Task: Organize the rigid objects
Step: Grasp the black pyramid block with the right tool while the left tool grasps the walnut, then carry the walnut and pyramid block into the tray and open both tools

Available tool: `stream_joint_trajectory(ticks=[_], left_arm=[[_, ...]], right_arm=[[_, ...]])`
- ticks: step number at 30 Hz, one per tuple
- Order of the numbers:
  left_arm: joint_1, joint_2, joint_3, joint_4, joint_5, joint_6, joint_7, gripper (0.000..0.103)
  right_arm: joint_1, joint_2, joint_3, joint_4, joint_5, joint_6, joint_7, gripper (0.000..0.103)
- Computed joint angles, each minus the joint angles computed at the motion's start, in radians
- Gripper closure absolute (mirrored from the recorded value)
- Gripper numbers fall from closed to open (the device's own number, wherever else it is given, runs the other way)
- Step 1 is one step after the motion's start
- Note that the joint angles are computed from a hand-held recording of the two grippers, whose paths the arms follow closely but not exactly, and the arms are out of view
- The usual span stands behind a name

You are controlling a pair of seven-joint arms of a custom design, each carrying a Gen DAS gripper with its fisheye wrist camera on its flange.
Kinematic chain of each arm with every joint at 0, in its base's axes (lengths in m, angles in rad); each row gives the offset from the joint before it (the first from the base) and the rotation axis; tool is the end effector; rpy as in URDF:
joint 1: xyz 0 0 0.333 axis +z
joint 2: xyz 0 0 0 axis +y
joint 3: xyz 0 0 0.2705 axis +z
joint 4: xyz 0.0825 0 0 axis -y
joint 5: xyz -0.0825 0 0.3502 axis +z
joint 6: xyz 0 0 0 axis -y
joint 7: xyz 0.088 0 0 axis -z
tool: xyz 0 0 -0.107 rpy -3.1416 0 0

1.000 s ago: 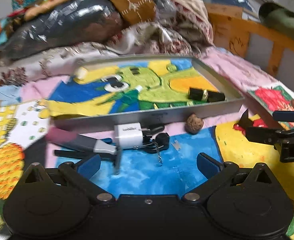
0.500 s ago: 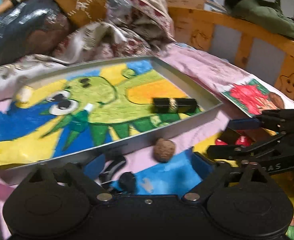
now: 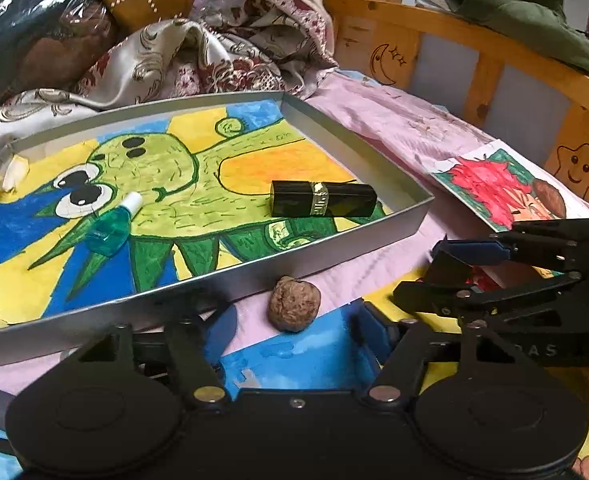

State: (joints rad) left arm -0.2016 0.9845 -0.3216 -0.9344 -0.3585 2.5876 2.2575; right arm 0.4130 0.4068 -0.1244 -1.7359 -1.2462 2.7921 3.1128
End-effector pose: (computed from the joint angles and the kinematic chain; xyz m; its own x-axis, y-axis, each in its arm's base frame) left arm 0.7124 -0.2732 0.3575 -0.7034 -0.6989 0.1292 -0.5393 0.4065 -0.7375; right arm 0.5979 0.2317 0.3698 -0.1508 -0.9886 -0.0007 -0.5749 0.0883 -0.8134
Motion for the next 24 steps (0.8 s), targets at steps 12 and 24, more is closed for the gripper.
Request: stream_joint_trajectory(ticks=[12, 24], left_arm=[[-0.009, -0.021, 0.015, -0.039, 0.026, 0.064, -0.089, 0.074], [0.016, -0.182, -0.009, -0.214, -0.062, 0.388, -0.073, 0.074]], right_arm=[[0.008, -0.018, -0.004, -0.014, -0.084, 0.007, 0.089, 0.086], [-0.013, -0.047, 0.041, 0.085, -0.354, 0.021, 0.225, 0.086]])
